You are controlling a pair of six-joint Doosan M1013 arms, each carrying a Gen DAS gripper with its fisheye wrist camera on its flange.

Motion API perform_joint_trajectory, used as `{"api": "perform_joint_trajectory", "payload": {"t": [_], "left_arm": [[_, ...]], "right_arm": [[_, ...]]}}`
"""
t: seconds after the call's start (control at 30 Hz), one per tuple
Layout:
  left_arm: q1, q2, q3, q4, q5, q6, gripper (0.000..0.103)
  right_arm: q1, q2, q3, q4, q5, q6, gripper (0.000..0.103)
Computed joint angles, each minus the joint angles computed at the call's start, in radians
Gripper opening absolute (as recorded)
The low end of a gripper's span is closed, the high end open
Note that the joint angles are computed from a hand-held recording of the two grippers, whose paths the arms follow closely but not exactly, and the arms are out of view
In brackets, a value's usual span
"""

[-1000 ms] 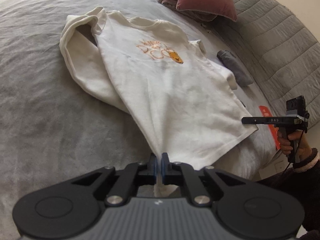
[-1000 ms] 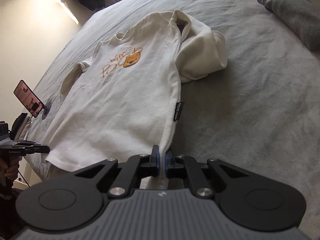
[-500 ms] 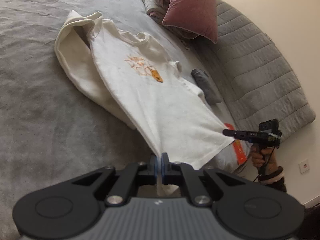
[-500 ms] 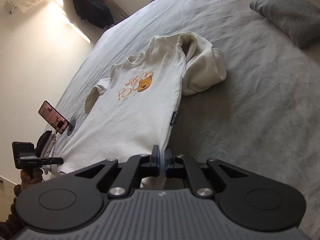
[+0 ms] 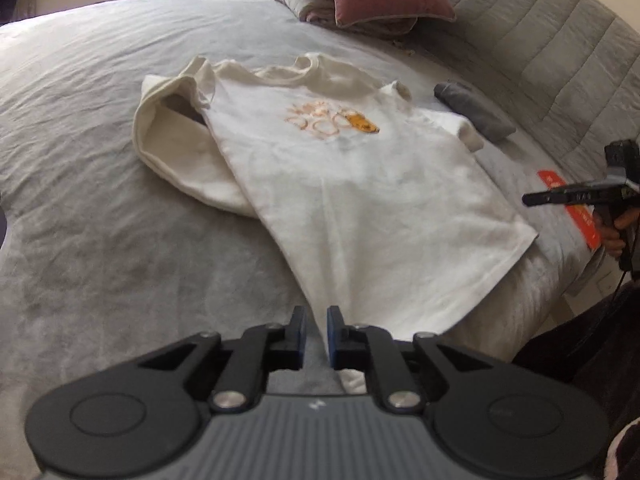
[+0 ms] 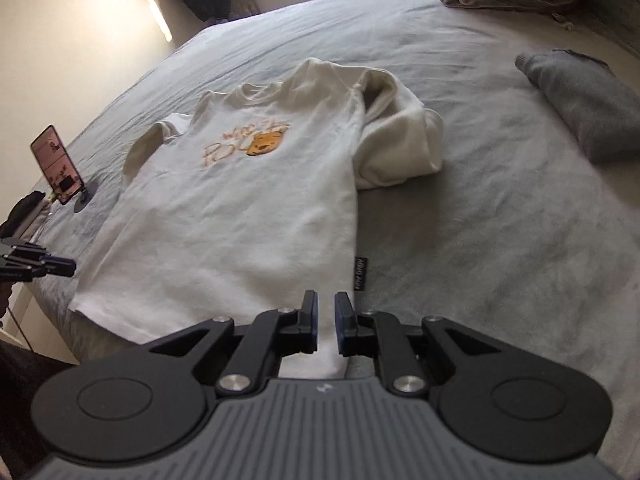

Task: Fold clothes

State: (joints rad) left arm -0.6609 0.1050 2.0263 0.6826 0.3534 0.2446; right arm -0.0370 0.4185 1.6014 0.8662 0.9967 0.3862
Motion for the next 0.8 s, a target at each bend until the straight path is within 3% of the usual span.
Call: {"api": "perform_joint_trajectory", "payload": {"t": [0.1,0.17,0.3,0.37,0.5,0.63,0.8], "left_arm": [[-0.004,0.009,0.001,0.208,-0.105,-0.155,0.013],[-0.007,0.033,-0.019,0.215,-0.155,-0.124,0.014],[-0.02,0.094,-0.082,-0.084,-0.166,0.278,0.014],[-0.018,0.117,-0.104,-0.298,-0.167,0.519,0.015],[-0.012,0.15,-0.124,-0.625,-0.157,0.879,0.015],[-0.014,0.157,-0.12,-0.679,-0.126,0.958,0.015],[0.005,0.114,-0.053,-0.855,-0.173,1.098,0.015]], "right_arm": [[0.015,-0.002,0.006,0.027,0.049,-0.07,0.014],[0.037,-0.007,0.016,0.033,0.066,-0.132,0.014],[0.089,-0.01,0.03,0.016,0.112,-0.236,0.014],[0.114,-0.01,0.036,-0.006,0.13,-0.279,0.014],[0.154,-0.008,0.045,-0.05,0.149,-0.327,0.014],[0.171,-0.008,0.048,-0.09,0.147,-0.354,0.014],[0.152,0.006,0.039,-0.107,0.156,-0.342,0.016]]}}
